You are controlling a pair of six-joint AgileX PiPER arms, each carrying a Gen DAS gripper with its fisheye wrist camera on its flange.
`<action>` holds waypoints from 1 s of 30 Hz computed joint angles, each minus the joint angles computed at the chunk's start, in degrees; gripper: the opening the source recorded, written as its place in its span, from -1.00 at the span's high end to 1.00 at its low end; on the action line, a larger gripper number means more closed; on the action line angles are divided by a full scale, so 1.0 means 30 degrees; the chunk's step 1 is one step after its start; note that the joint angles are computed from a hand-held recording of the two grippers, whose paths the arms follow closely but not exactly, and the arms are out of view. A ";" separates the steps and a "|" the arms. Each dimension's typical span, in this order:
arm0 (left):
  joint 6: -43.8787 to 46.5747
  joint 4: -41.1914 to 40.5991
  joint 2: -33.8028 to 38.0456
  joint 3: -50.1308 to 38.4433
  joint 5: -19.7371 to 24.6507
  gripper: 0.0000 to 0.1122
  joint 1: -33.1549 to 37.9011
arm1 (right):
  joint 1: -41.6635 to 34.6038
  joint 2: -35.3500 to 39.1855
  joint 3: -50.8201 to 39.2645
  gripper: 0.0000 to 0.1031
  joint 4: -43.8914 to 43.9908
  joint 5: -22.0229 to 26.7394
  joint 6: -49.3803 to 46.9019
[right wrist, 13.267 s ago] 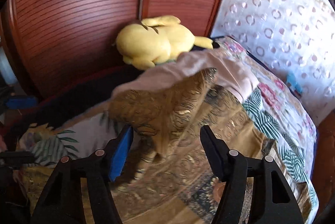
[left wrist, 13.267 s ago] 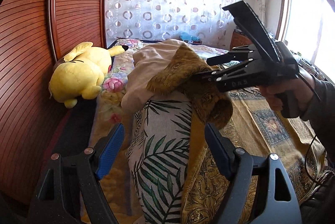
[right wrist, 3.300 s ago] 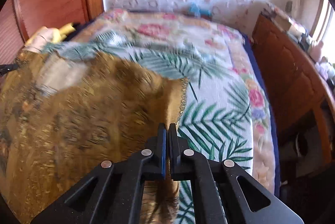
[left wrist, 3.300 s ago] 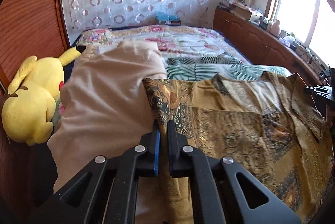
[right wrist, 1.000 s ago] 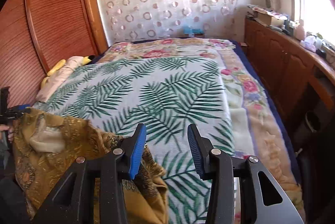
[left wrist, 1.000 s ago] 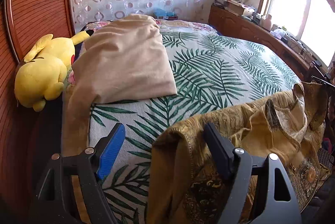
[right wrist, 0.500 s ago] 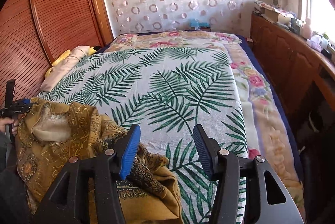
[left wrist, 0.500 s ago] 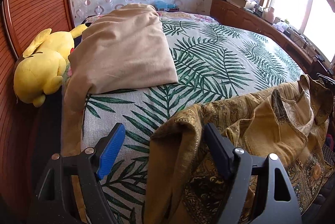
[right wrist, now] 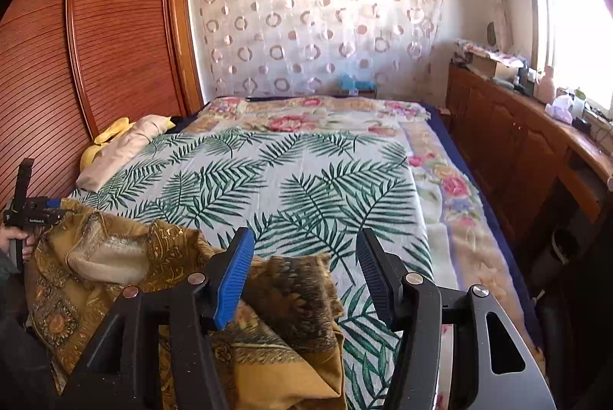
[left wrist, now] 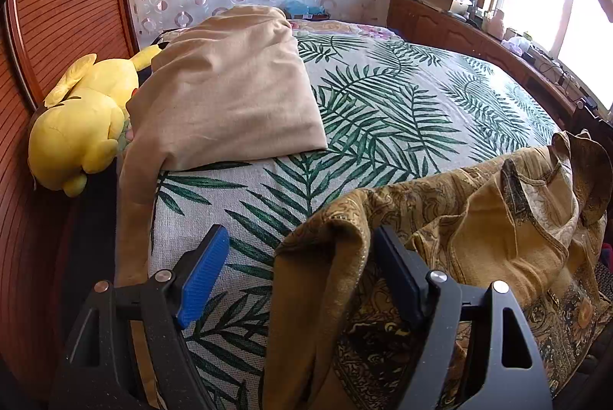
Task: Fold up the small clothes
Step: 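Open both grippers and release the folded gold shirt, then grasp the folded shirt's edge with both grippers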
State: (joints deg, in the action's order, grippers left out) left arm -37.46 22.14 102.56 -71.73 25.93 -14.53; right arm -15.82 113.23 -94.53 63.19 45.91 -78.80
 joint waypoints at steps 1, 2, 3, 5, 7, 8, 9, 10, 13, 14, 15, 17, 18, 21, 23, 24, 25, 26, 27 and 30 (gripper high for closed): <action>0.0000 0.0000 0.0000 0.0000 0.0000 -0.40 0.0000 | 0.0048 0.0126 -0.0130 -0.21 -0.0264 0.0225 0.0085; 0.0024 -0.0036 -0.0001 -0.0010 -0.0003 -0.40 0.0002 | 0.0156 0.0337 -0.0314 -0.21 -0.0646 0.0179 0.0279; 0.0003 -0.0018 -0.0005 0.0006 -0.0013 -0.40 -0.0004 | 0.0314 0.0606 -0.0598 -0.21 -0.1255 -0.0013 0.0695; -0.0020 -0.0007 -0.0007 0.0003 -0.0015 -0.40 -0.0012 | 0.0648 0.1628 -0.1770 -0.21 -0.3081 -0.0288 0.2504; -0.0014 -0.0005 -0.0004 -0.0008 0.0003 -0.40 -0.0016 | 0.0753 0.3037 -0.3776 -0.21 -0.4762 0.0641 0.4483; -0.0153 0.0139 -0.0007 0.0023 -0.0052 -0.40 -0.0029 | 0.0811 0.3811 -0.4848 -0.21 -0.5650 0.1199 0.5486; -0.0153 0.0139 -0.0007 0.0023 -0.0052 -0.40 -0.0029 | 0.0867 0.4451 -0.5769 -0.21 -0.6301 0.1728 0.6290; -0.0158 0.0149 -0.0010 0.0024 -0.0037 -0.40 -0.0034 | 0.0898 0.5065 -0.6701 -0.21 -0.6746 0.2391 0.6937; -0.0092 0.0055 -0.0019 0.0026 -0.0052 -0.40 -0.0028 | 0.0885 0.6139 -0.8356 -0.21 -0.6996 0.3852 0.7782; 0.0056 -0.0109 -0.0032 0.0073 -0.0130 -0.40 0.0040 | 0.0879 0.6359 -0.8698 -0.21 -0.6979 0.4193 0.7814; 0.0214 -0.0307 -0.0038 0.0066 -0.0155 -0.40 0.0092 | 0.0905 0.6767 -0.9382 -0.21 -0.7068 0.4518 0.7985; 0.0397 -0.0533 -0.0015 -0.0034 -0.0075 -0.40 0.0128 | 0.0980 0.6891 -0.9639 -0.21 -0.7175 0.4665 0.7906; 0.0428 -0.0559 0.0000 -0.0074 -0.0042 -0.40 0.0124 | 0.0991 0.6965 -0.9786 -0.16 -0.7208 0.4786 0.7889; 0.1081 -0.1196 -0.0003 -0.0108 -0.0194 -0.32 0.0219 | 0.0910 0.7399 -1.0609 0.15 -0.7055 0.5625 0.7779; 0.1670 -0.1787 -0.0015 -0.0140 -0.0333 -0.15 0.0250 | 0.0816 0.7242 -1.0335 0.41 -0.6908 0.5858 0.7295; 0.2064 -0.2142 -0.0020 -0.0192 -0.0357 -0.07 0.0239 | 0.0830 0.7209 -1.0232 0.60 -0.6830 0.6030 0.7129; 0.2682 -0.2762 -0.0056 -0.0168 -0.0496 0.12 0.0240 | 0.0850 0.7043 -0.9926 0.64 -0.6735 0.6060 0.6914; 0.3135 -0.3277 -0.0100 -0.0157 -0.0549 0.29 0.0235 | 0.0882 0.6659 -0.9232 0.71 -0.6642 0.5679 0.6523; 0.3468 -0.3709 -0.0160 -0.0164 -0.0468 0.41 0.0171 | 0.0856 0.6344 -0.8714 0.74 -0.6464 0.5537 0.6168; 0.3259 -0.4224 -0.1025 0.0663 -0.1216 0.80 0.0035 | 0.0297 0.5425 -0.7310 0.77 -0.4959 0.5636 0.4849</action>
State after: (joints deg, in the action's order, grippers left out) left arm -27.68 9.47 99.49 -69.74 22.29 -14.42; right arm -14.93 129.51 -116.46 48.32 62.82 -64.26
